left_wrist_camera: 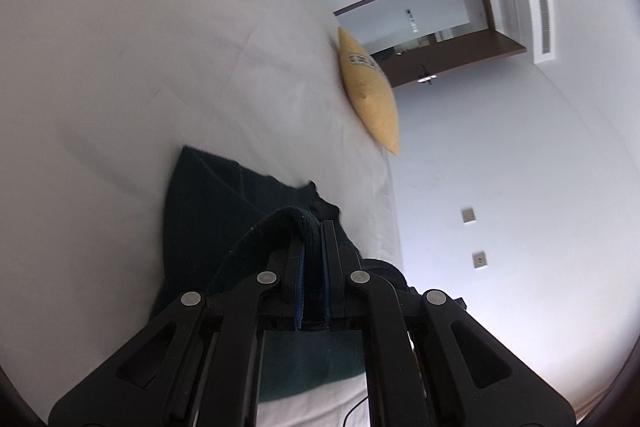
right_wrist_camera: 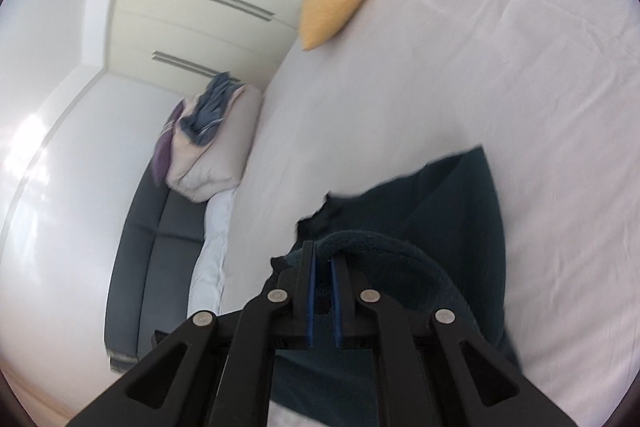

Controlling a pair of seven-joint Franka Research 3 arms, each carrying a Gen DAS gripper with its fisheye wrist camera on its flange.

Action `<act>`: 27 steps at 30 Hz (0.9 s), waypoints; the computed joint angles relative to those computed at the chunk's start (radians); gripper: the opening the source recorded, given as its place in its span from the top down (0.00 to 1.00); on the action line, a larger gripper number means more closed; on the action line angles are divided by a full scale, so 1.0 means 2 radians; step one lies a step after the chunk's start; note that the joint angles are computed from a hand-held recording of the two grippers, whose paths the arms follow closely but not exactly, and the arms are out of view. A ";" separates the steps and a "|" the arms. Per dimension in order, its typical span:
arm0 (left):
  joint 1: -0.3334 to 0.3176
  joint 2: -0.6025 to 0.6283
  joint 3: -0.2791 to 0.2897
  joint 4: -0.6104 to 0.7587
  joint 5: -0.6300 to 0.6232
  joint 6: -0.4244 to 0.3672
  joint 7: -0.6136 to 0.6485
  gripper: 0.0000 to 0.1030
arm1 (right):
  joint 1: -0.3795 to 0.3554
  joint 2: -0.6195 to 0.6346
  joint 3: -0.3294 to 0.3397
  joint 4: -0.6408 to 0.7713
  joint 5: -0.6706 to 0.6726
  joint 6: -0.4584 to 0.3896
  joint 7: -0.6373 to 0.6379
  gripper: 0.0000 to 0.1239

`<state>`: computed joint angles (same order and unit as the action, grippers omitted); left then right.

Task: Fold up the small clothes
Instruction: 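Lift the hem with both grippers and fold it toward the collar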

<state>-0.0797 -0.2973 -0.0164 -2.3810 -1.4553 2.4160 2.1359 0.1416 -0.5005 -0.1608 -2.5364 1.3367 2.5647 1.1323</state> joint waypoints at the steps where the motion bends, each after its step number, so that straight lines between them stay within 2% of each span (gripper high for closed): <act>1: 0.000 0.020 -0.002 0.013 0.005 0.004 -0.005 0.95 | 0.001 0.018 -0.002 0.010 0.004 0.002 -0.001 0.94; 5: 0.006 0.101 -0.018 0.066 0.018 0.028 -0.021 0.95 | -0.005 0.084 0.004 0.041 0.012 0.017 0.009 0.94; 10: 0.019 0.169 -0.041 0.116 0.030 0.048 -0.033 0.95 | -0.021 0.124 0.009 0.053 0.034 0.023 0.007 0.94; 13: 0.029 0.198 -0.053 0.137 0.027 0.051 -0.037 0.95 | -0.026 0.136 0.012 0.054 0.067 0.020 -0.012 0.94; 18: 0.055 0.231 -0.064 0.154 -0.023 0.025 -0.028 0.93 | -0.034 0.147 0.019 0.056 0.128 0.016 -0.040 0.94; 20: 0.064 0.228 -0.065 0.146 -0.041 0.015 -0.023 0.91 | -0.041 0.149 0.017 0.057 0.142 0.003 -0.037 0.87; 21: 0.066 0.225 -0.066 0.141 -0.060 0.022 -0.010 0.90 | -0.043 0.147 0.016 0.056 0.158 -0.002 -0.045 0.78; 22: 0.069 0.222 -0.064 0.140 -0.085 0.026 0.006 0.83 | -0.046 0.142 0.019 0.055 0.167 0.004 -0.053 0.66; 24: 0.080 0.212 -0.065 0.131 -0.120 0.032 0.020 0.52 | -0.047 0.124 0.032 0.050 0.173 0.053 -0.061 0.49; 25: 0.070 0.200 -0.057 0.124 -0.114 0.067 0.005 0.25 | -0.047 0.115 0.036 0.047 0.169 0.076 -0.056 0.43; 27: 0.058 0.180 -0.058 0.116 -0.103 0.120 0.009 0.22 | -0.045 0.102 0.041 0.043 0.121 0.095 -0.022 0.43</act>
